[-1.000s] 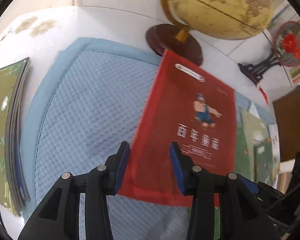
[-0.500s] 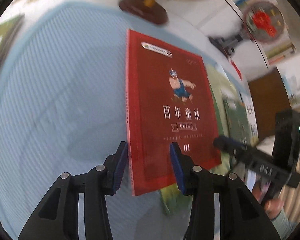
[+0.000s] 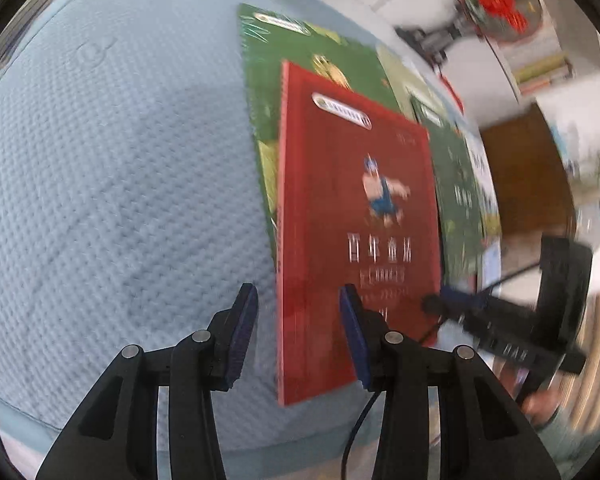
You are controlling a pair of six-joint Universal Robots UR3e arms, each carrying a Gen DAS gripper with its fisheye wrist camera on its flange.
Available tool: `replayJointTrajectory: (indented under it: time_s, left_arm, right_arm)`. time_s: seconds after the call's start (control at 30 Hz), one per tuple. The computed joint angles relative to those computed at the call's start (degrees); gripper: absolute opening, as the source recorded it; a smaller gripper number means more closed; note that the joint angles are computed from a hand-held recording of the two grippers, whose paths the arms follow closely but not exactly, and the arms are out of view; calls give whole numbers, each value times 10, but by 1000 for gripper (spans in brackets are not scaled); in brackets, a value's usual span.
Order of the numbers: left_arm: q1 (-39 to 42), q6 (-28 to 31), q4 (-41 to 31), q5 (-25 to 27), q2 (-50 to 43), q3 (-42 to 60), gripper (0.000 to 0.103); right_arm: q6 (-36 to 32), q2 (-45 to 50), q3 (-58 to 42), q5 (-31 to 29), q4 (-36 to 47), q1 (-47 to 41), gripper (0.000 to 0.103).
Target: Organize books
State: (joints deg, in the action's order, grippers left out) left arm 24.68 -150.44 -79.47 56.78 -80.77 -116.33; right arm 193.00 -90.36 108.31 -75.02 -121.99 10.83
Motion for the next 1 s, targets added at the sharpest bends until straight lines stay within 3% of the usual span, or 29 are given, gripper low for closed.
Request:
replayJointTrajectory:
  time_s: [0.1,0.33,0.4,0.57,0.6,0.67,0.77,0.87,1.0]
  left_arm:
    - [-37,-43,56,11,-3,-10,39]
    - [-62,-54,88,40,36,-38,38]
    - [-15,-20,30,-5,69,-47,38]
    - [121,147,-235,-149,131,-26,38]
    - [126,155,-244,-157,134,-29,38]
    - [125,143,-227,-161,142,-45,36]
    - [103,78,-123,-134,153,-89,31]
    - [92,61,-83,-125,133,-111,27]
    - [50,-8,26,-115,116,-147,24]
  right_arm:
    - [-16,-7,15,-1,-14,-5,36]
    - [-35,-2,13,-19,-33,27,37]
    - [-38,-12,25,-13,-36,20,37]
    - [-80,-70,93,33,-52,-24,41]
    - [-90,-80,107,46,-57,-35,42]
    - [-97,-89,120,61,-60,-49,44]
    - [-116,-119,148,87,-52,-83,45]
    - [-126,-143,172,98,-55,-101,45]
    - [-154,-187,194,97,-33,-123,48]
